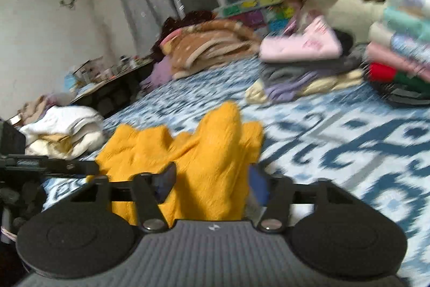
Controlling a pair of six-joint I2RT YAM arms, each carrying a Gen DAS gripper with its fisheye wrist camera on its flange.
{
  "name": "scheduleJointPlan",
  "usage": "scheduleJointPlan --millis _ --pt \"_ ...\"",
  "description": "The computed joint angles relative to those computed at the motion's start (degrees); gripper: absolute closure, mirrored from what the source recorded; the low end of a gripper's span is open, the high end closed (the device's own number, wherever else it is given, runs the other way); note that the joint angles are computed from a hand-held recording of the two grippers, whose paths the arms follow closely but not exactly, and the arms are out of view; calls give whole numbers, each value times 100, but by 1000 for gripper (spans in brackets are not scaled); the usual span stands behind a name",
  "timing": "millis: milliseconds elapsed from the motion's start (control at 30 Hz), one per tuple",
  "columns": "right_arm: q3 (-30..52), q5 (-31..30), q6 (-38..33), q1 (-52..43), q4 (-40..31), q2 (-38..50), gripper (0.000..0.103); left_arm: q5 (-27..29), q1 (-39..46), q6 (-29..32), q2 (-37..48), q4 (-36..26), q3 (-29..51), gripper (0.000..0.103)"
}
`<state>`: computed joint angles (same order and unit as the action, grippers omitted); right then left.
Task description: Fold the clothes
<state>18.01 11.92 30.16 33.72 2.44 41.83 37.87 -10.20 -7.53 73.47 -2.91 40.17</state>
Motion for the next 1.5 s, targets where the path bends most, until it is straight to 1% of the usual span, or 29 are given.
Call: scheduleJointPlan --millis 67,100,133,233,333,400,467,500,567,600,633,700,733,767,800,867,933,967,1033,1067,1100,1167,1200,1233,1267,1333,1400,1433,1500 --pt "-153 -160 -24 -143 558 207 84 -168 -227 -137 181 546 -84 78" --pt "-200 -160 -53 -207 800 281 85 -256 -320 -159 271 790 -100 81" --pt "-221 -106 -82 -270 1013 341 85 -241 -345 -179 377 1010 -75 82" --pt "-331 -53 -397 -482 2051 690 86 205 -167 -289 759 1609 170 83" --pt "-408 -494 -400 -933 3223 1358 86 546 -10 -575 1419 2138 539 83" --pt "-270 -821 -270 -1262 3661 2015 86 727 63 -793 1895 2383 835 83" --pt "-140 -1110 18 -1568 3934 2594 86 808 57 -855 2326 2393 1172 83" --pt "-66 -1211 163 -1676 3915 2793 86 782 27 -819 2511 2281 1358 83" --pt "159 -1368 329 -1825 3641 3121 85 367 -115 -547 2822 1421 1880 83" --pt "330 -1515 380 -1885 3378 3279 85 235 -149 -536 2944 1183 2042 81" --pt "431 -1659 435 -1942 3273 3424 85 276 -117 -642 3039 1161 2104 79" --pt "440 -1779 603 -2055 3293 3468 78 269 -69 -734 2977 1089 2113 74" --pt "427 -1732 699 -2080 3218 3371 63 248 -39 -733 2863 1031 2078 74" --pt "389 -1621 797 -2076 3131 3214 50 227 6 -701 2708 949 2022 64" --pt "318 -1525 848 -2066 3104 3024 49 207 52 -668 2553 863 1971 55" --pt "134 -1135 581 -1881 3036 2500 49 24 96 -487 2096 884 1707 55" --pt "-5 -458 -94 -1441 2925 1954 49 -157 107 -200 1568 1026 1367 55" --pt "-27 -405 -392 -1279 2904 1817 49 -60 74 17 1357 1186 1185 55" --pt "-57 -499 -946 -986 2956 1691 49 378 -23 385 1158 1411 984 55" --pt "-21 -480 -1237 -804 2896 1705 49 438 -118 611 1102 1397 935 55" --pt "114 -352 -1499 -601 2702 1881 50 113 -305 1005 1155 1139 962 55" --pt "549 -135 -1812 -348 2142 2483 48 -1079 -804 1888 1474 587 1082 55" --pt "818 -188 -1841 -363 1805 2875 46 -1451 -968 2083 1594 663 1019 54" --pt "935 -216 -1871 -386 1753 3136 44 -1475 -1003 2083 1628 1106 784 54" --pt "920 -285 -1858 -445 1864 3179 43 -1493 -1019 2109 1646 1279 700 54" --pt "973 -551 -1772 -605 1743 3074 43 -1343 -935 2180 1562 1114 749 54" --pt "772 -716 -1723 -676 1969 2818 44 -1122 -821 2232 1467 1046 728 54" --pt "725 -707 -1680 -703 2070 2714 46 -1018 -768 2170 1416 1105 712 54" --pt "685 -626 -1642 -741 2285 2558 46 -848 -677 1787 1313 1504 661 54"
